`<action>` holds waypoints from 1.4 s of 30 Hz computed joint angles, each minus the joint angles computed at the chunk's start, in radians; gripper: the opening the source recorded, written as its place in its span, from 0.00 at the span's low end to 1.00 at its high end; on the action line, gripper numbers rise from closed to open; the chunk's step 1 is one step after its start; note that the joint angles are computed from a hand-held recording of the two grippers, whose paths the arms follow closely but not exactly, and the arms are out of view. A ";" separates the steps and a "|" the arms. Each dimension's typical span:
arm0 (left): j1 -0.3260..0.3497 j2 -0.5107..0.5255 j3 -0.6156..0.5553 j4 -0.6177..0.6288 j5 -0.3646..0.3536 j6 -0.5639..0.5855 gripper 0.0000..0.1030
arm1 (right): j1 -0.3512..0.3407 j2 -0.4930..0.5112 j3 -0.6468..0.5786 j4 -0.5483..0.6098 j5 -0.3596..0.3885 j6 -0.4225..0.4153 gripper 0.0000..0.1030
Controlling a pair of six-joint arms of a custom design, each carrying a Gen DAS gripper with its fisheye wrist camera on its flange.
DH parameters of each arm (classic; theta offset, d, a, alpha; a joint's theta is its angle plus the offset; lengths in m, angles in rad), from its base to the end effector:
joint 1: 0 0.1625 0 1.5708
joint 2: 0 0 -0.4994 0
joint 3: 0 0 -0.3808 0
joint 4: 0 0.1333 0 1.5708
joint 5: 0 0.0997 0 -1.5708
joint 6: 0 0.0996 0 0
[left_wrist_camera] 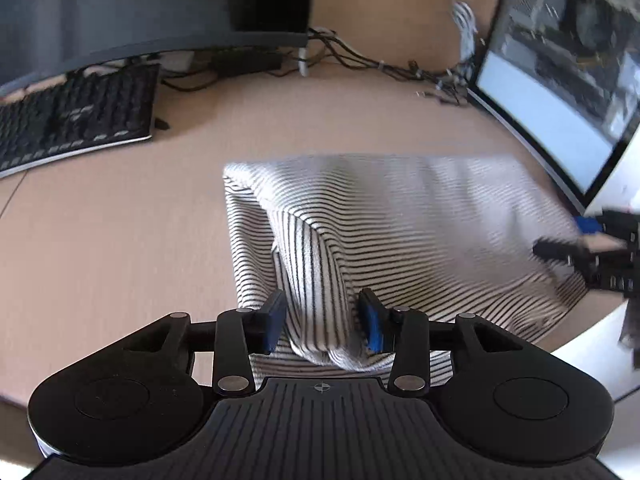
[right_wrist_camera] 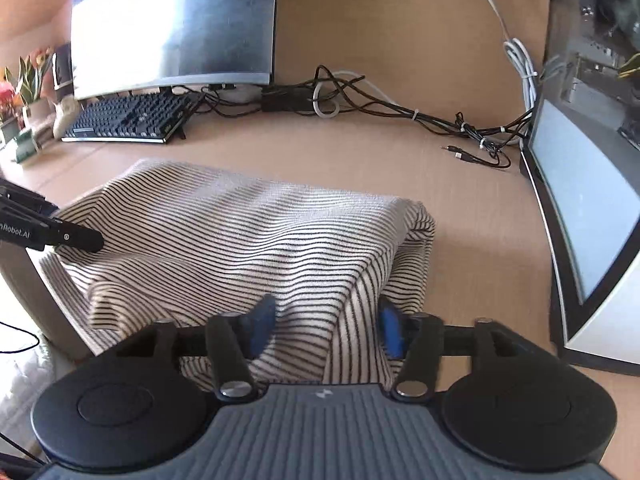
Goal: Fold clothes
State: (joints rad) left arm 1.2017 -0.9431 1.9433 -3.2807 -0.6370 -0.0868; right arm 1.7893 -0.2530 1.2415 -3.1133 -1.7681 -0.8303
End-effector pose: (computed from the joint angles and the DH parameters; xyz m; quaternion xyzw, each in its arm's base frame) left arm -0.0222 -0.6489 0.2663 -0.0370 0.8510 -0.3976 0.3410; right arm 0.2908 -0.7847 -0.0611 0.4560 -0.8421 0.2310 0.1723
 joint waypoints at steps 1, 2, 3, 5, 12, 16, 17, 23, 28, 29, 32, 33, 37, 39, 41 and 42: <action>-0.010 -0.013 0.008 0.003 -0.002 -0.017 0.51 | -0.001 -0.011 0.009 0.003 0.004 0.006 0.73; -0.020 -0.026 0.015 0.006 -0.004 -0.035 0.56 | -0.002 -0.021 0.015 0.009 0.004 0.016 0.77; -0.030 -0.040 0.022 0.008 -0.006 -0.052 0.60 | -0.002 -0.028 0.017 0.013 0.006 0.029 0.84; -0.035 -0.072 0.033 0.019 -0.085 -0.101 0.71 | 0.000 -0.036 0.016 0.009 0.029 0.061 0.90; 0.077 -0.068 -0.058 0.194 -0.428 -0.269 0.78 | 0.017 0.006 -0.063 0.030 0.103 0.139 1.00; 0.123 -0.042 -0.138 0.249 -0.452 -0.206 0.75 | 0.042 0.098 -0.168 0.021 -0.066 0.099 1.00; 0.131 -0.035 -0.163 0.264 -0.450 -0.175 0.75 | 0.047 0.113 -0.180 0.017 -0.117 0.094 1.00; 0.207 0.041 -0.383 0.372 -0.514 -0.001 0.75 | 0.066 0.133 -0.151 0.003 -0.237 0.228 1.00; 0.235 0.138 -0.594 0.475 -0.543 0.103 0.81 | 0.100 0.158 -0.205 0.111 -0.264 0.330 1.00; 0.236 0.148 -0.618 0.489 -0.545 0.115 0.81 | 0.106 0.159 -0.215 0.127 -0.268 0.334 1.00; 0.244 0.143 -0.637 0.516 -0.594 0.095 0.81 | 0.118 0.135 -0.197 0.087 -0.287 0.341 1.00; 0.248 0.131 -0.624 0.517 -0.627 0.077 0.81 | 0.121 0.123 -0.183 0.054 -0.297 0.343 1.00; 0.254 0.079 -0.552 0.505 -0.756 0.013 0.81 | 0.131 0.098 -0.157 -0.092 -0.347 0.296 1.00; 0.254 0.064 -0.516 0.492 -0.812 -0.028 0.80 | 0.130 0.115 -0.195 -0.129 -0.367 0.235 1.00; 0.249 0.064 -0.491 0.483 -0.828 -0.057 0.76 | 0.122 0.160 -0.274 -0.112 -0.374 0.180 1.00; 0.243 0.066 -0.481 0.478 -0.813 -0.063 0.71 | 0.117 0.193 -0.328 -0.097 -0.370 0.152 1.00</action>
State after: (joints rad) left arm 1.4447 -0.8773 1.4625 -2.8026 -1.4499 -0.1493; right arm 1.9062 -0.0605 0.9136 -3.2102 -2.1377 -0.6779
